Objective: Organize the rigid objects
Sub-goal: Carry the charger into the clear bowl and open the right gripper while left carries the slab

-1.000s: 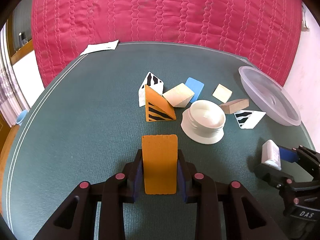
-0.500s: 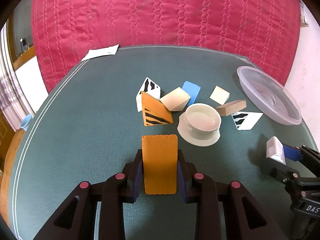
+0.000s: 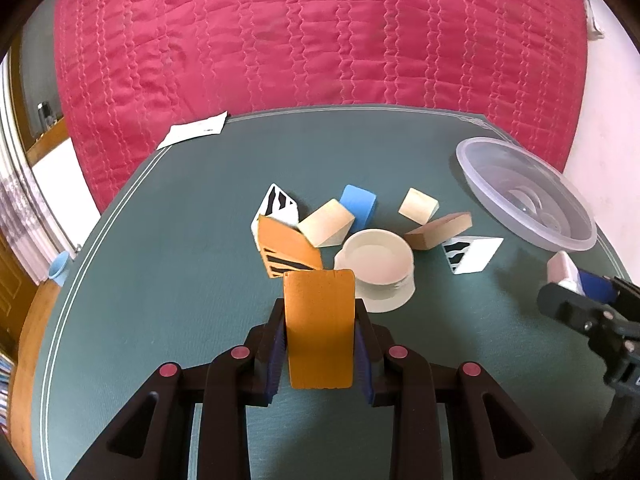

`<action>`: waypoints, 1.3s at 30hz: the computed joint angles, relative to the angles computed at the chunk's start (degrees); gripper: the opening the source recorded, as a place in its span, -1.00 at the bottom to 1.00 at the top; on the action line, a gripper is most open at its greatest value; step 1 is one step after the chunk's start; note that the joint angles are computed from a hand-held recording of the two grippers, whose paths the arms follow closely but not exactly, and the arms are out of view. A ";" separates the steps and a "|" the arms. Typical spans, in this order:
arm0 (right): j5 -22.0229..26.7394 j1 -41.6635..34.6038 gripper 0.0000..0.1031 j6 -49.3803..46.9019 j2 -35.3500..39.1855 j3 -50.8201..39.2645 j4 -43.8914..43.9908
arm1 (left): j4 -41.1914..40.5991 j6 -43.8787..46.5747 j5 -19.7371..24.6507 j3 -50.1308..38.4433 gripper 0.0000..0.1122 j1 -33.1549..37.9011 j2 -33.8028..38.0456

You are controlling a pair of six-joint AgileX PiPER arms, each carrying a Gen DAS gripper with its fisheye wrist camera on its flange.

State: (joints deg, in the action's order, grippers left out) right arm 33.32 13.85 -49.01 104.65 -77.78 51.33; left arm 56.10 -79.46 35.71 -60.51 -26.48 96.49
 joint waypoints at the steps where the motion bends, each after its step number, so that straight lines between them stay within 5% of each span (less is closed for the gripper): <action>1: -0.21 -0.21 0.21 -0.13 -0.24 0.07 0.20 | 0.01 0.20 0.14 -0.28 -0.44 -0.17 0.18; 13: -3.39 -3.59 0.21 5.76 0.21 -3.22 -4.60 | 0.85 -0.32 1.30 -0.98 -0.44 -2.13 0.41; 31: -8.58 -5.33 0.21 30.24 9.12 -14.83 -24.04 | -0.82 2.24 1.66 -2.99 -0.44 -2.70 1.43; 39: -13.00 -5.75 0.32 37.13 9.86 -13.44 -28.99 | -1.88 4.51 2.19 -5.12 -0.44 -3.31 2.24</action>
State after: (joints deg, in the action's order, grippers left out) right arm 20.32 8.09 -11.88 114.51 -91.22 22.34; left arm 54.22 -74.95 37.90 -65.63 -29.79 98.73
